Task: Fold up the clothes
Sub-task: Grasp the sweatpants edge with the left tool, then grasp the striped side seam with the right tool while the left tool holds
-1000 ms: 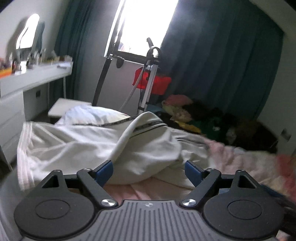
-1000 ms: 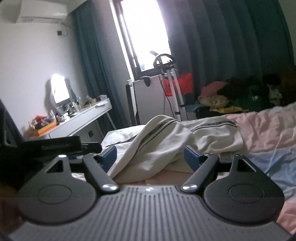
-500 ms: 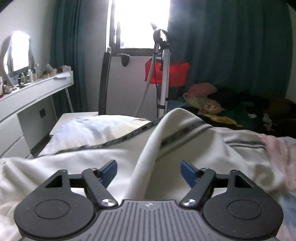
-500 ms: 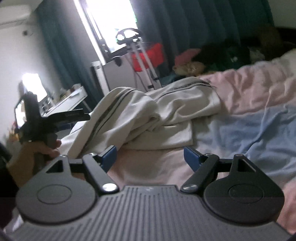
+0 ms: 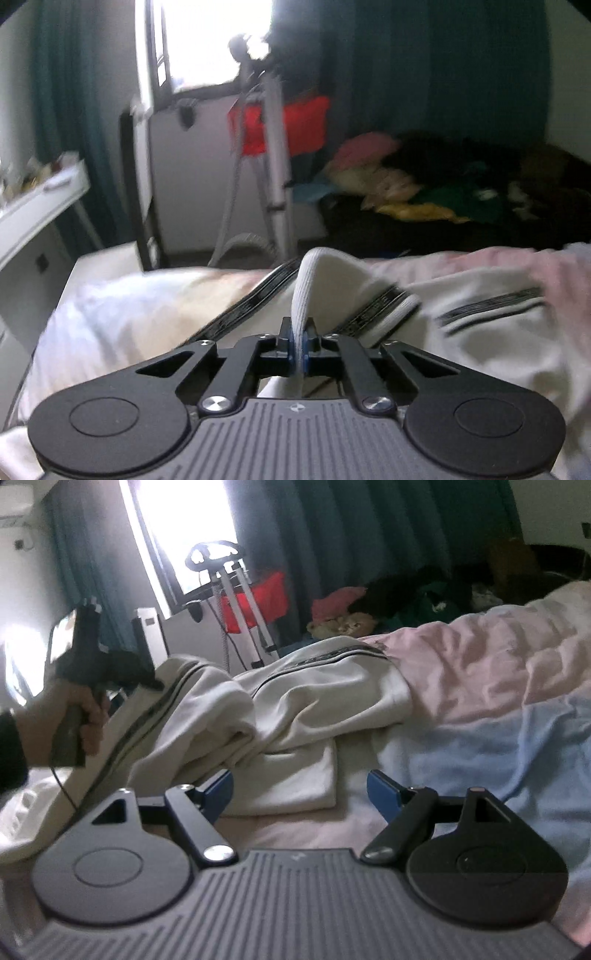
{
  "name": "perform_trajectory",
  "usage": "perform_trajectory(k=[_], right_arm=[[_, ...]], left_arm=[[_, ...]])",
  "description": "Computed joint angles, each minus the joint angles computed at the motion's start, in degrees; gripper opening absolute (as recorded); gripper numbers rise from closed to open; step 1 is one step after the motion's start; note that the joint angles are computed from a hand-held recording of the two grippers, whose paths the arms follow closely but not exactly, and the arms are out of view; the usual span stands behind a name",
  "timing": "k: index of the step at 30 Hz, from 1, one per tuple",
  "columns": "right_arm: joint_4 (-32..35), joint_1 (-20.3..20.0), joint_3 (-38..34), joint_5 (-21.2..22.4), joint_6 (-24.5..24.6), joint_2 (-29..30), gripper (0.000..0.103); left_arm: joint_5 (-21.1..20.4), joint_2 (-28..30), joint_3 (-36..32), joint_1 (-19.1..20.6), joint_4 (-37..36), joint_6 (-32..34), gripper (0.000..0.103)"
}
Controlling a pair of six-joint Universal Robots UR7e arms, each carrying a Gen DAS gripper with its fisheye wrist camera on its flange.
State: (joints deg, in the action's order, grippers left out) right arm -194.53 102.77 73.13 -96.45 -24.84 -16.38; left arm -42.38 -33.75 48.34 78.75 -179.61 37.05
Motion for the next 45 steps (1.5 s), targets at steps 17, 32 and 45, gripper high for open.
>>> perform_trajectory(k=[17, 32, 45], right_arm=[[-8.8, -0.6, 13.5, 0.6, 3.0, -7.4, 0.081], [1.1, -4.6, 13.3, 7.3, 21.8, -10.0, 0.077], [12.5, -6.2, -21.8, 18.3, 37.8, 10.3, 0.073]], left_arm=[[0.5, -21.0, 71.3, -16.0, -37.3, -16.2, 0.003], [-10.7, -25.6, 74.1, -9.5, -36.9, -34.0, 0.004], [-32.8, -25.9, 71.7, 1.8, -47.5, -38.5, 0.004]])
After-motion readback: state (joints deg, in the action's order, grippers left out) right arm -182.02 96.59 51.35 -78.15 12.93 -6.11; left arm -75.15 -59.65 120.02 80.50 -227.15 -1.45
